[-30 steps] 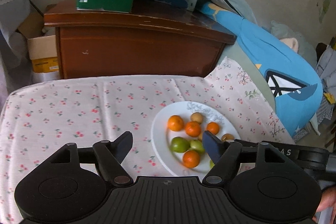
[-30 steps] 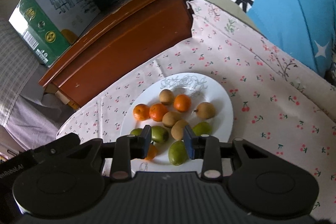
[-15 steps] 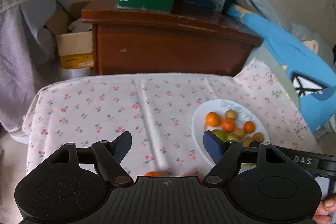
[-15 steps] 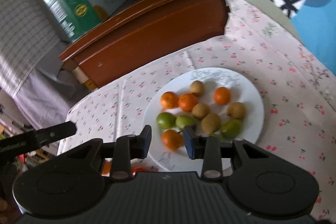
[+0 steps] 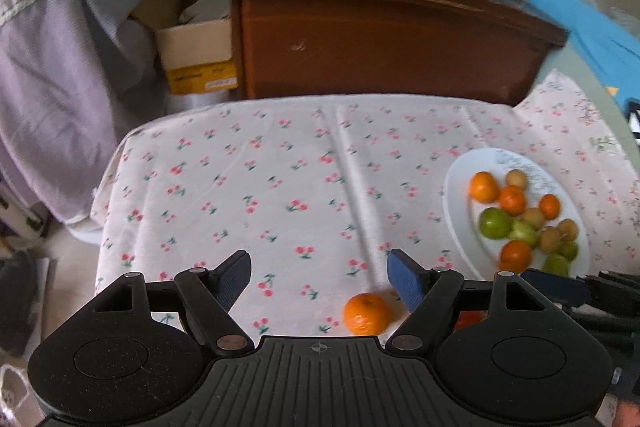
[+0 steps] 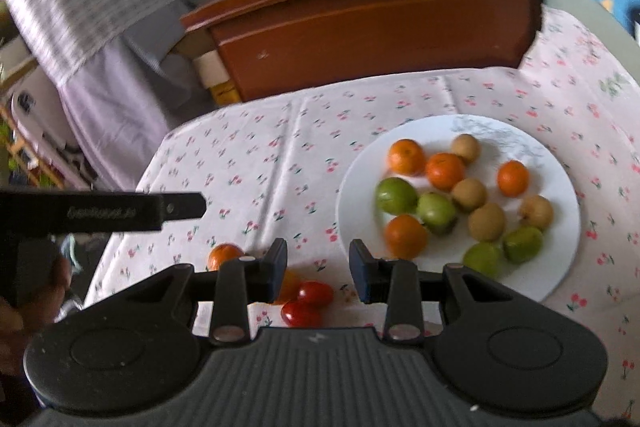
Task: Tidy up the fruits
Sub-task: 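Close the left tool on a mandarin while the right tool grasps another mandarin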
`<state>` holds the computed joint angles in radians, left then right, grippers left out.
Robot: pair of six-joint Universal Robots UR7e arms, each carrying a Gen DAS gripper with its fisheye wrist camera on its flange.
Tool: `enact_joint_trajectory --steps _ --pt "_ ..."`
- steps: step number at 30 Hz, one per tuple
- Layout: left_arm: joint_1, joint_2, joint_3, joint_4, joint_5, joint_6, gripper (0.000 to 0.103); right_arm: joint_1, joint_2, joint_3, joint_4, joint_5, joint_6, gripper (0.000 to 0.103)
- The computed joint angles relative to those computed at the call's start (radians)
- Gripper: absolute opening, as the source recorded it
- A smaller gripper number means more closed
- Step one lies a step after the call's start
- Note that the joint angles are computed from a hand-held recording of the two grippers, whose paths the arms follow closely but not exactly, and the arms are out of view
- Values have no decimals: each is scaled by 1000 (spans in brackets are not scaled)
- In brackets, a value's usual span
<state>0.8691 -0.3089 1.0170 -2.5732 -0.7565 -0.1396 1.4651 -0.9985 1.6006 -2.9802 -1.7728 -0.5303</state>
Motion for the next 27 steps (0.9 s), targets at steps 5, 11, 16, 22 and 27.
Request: enact_joint_trajectory --steps 5,11,16,22,27 --pt "9 -2 -15 61 29 -76 76 11 28 -17 42 -5 -89 36" --pt "14 -4 -20 81 28 -107 76 25 65 -35 47 -30 -228 40" --pt "19 -5 -29 107 -2 -129 76 30 87 -47 43 -49 -308 42" --pt "21 -1 -34 115 -1 -140 76 23 100 -56 55 -66 -324 41" --pt "24 1 -34 122 -8 -146 76 25 105 -53 47 -67 -345 33"
